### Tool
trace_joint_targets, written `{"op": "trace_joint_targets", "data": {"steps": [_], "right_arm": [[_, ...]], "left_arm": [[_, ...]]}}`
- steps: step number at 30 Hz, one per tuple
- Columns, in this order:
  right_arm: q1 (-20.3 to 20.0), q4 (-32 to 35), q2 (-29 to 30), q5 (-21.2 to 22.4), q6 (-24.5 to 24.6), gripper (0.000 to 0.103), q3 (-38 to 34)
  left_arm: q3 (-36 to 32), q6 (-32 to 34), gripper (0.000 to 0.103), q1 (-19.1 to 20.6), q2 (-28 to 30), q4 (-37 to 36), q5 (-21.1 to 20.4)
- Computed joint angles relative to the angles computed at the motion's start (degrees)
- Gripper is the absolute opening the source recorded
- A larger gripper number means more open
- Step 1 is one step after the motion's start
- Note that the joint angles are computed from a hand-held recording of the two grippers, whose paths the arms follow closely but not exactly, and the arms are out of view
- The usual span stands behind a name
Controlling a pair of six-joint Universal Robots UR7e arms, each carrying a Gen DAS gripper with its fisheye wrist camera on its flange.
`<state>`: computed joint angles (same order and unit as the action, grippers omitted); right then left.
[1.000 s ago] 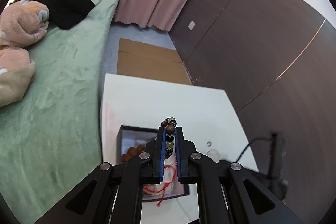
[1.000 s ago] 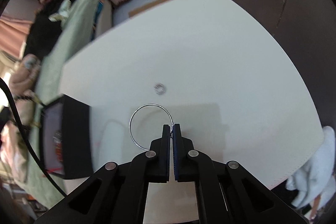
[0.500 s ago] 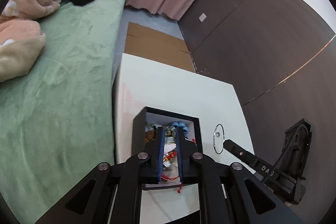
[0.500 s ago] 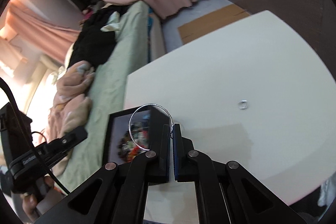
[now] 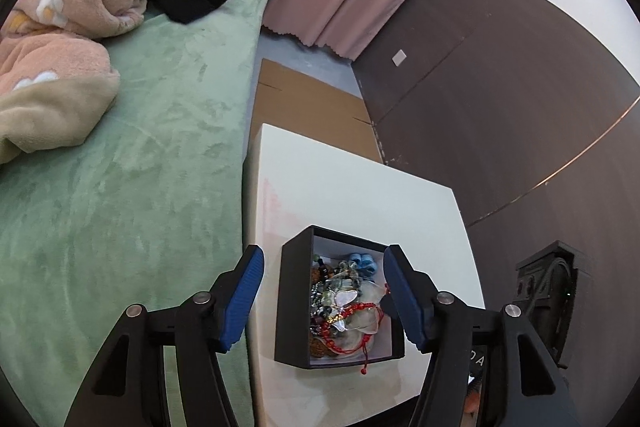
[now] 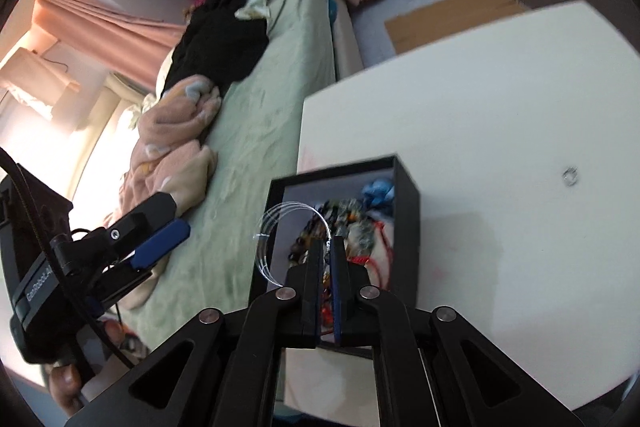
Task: Organize jewelry
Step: 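Lower the hoop and bead bracelet into the box and open both tools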
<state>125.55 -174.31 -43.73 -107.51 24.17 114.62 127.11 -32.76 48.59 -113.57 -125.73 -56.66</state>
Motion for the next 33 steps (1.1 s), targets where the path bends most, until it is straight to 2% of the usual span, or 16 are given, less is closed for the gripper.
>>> {"op": "trace_joint_targets", "data": {"steps": [1,2,3,5,9,14,20,22,24,25,28,33], "right_arm": [[-0.3,0.2,-0.1,0.6,0.2,0.023,0.1],[-0.3,-0.2,-0.5,0.3,0.6,0.040,0.6],[-0.2,-0.8,-0.8,-0.4,0.7,0.043,0.9],[-0.2,-2.2,-1.6,-0.2,0.2,0.044,1.8],[0.5,-2.4,-3.4,-4.2,0.5,0.045,2.9],[0.3,-3.5,-6.8,-6.3,0.6,0.045,5.4],[-1.0,-3.5,-10.8,-8.6,1.9,0.046,8.1],[-1.3,-3.7,-12.0,-9.1,2.1,0.052,8.9],[-1.6,-4.2,-13.5,-9.8,2.3,0.072,10.0],[-1.7,-4.8,-14.2,-10.1,2.1,0.075,10.5],[-2.5,-6.9,-16.9,-10.4,1.7,0.077,12.5],[-4.9,-7.5,-20.9,-9.6,3.8,0.078,15.5]], "left_arm": [[0.0,-0.2,0.063,0.0,-0.1,0.1,0.1],[0.0,-0.3,0.063,-0.1,0.0,0.1,0.1],[0.0,-0.2,0.063,0.0,-0.1,0.1,0.1],[0.1,0.1,0.063,0.0,0.0,-0.3,0.0],[0.4,0.3,0.063,-0.6,0.9,-1.4,0.2],[0.4,0.2,0.063,-1.0,3.9,-2.2,-0.5],[0.7,-0.3,0.063,-3.2,6.4,-3.6,-0.1],[0.8,-0.4,0.063,-3.9,7.5,-4.0,0.0],[0.9,-0.4,0.063,-4.6,8.7,-4.3,0.1],[0.9,-0.3,0.063,-4.9,9.3,-4.5,0.2],[0.9,0.0,0.063,-6.0,11.1,-5.1,-0.1],[1.1,1.3,0.063,-7.3,13.6,-6.9,-0.6]]}}
